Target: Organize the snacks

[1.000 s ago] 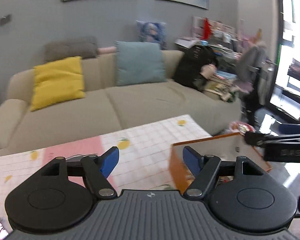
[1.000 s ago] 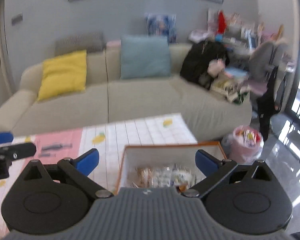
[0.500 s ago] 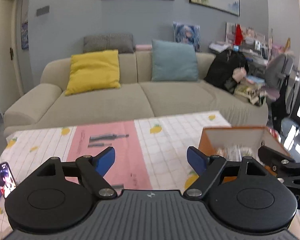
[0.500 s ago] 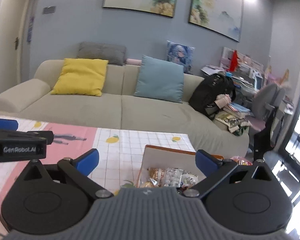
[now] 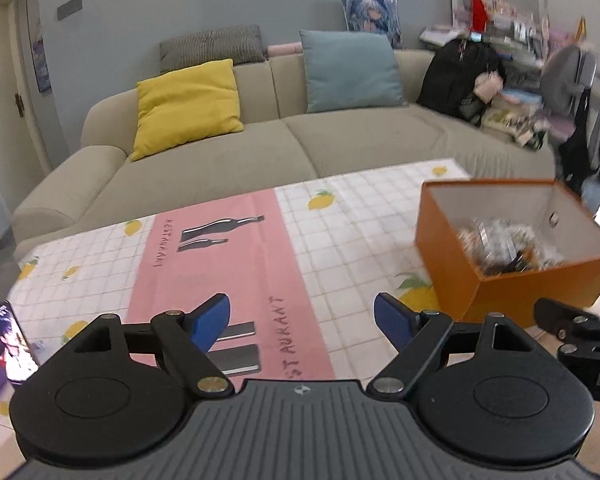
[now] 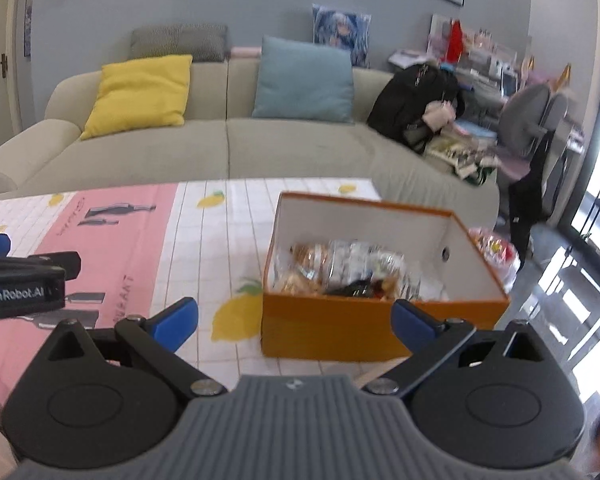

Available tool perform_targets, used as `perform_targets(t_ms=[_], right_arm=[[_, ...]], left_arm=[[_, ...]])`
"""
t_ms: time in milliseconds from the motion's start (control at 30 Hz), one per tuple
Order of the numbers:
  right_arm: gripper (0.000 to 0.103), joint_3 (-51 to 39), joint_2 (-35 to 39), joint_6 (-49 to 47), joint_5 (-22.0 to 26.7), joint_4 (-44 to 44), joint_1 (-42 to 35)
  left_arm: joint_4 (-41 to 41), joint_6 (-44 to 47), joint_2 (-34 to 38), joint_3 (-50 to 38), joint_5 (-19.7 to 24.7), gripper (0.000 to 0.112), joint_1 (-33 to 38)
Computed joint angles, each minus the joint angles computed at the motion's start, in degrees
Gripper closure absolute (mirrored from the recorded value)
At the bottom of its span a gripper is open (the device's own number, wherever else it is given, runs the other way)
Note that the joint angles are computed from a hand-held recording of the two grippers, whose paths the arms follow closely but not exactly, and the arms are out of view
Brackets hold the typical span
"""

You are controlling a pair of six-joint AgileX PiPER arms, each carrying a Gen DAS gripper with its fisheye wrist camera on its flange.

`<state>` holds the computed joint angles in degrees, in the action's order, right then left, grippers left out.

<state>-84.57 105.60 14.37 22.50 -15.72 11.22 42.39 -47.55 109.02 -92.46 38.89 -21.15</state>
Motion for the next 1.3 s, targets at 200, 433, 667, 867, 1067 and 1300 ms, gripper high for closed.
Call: perform_targets(t_ms=[200, 433, 667, 867, 1067, 1300], right_arm=[[0.003, -1.5, 1.2, -2.0, 2.7, 3.2, -0.2], [0.003, -2.1, 1.1, -0.6, 3.5, 2.4, 0.2], [0.003, -1.1, 0.1, 0.7, 2.6, -0.1, 1.2], [0.003, -0.8, -0.2, 1.5, 2.3, -1.3, 1.7], [0.003, -0.4, -0.3, 1.8, 2.2, -1.6, 1.8], [0.003, -0.4, -0.4, 1.9, 2.2, -1.9, 2.0]], left_arm=[[-1.0, 1.4, 0.4, -0.7, 1.2, 0.016, -0.3], [-1.7, 1.1, -1.1, 0.3, 0.6, 0.016, 0.2], [-3.2, 2.1, -1.2, 0.0, 0.3, 0.016, 0.8], [-3.7, 2.3, -1.2, -0.2, 0.5, 0.016, 1.0], [-3.9, 1.9, -1.0, -0.5, 1.4, 0.016, 0.8], [-4.0, 2.0, -1.0, -0.5, 1.4, 0.016, 0.8]])
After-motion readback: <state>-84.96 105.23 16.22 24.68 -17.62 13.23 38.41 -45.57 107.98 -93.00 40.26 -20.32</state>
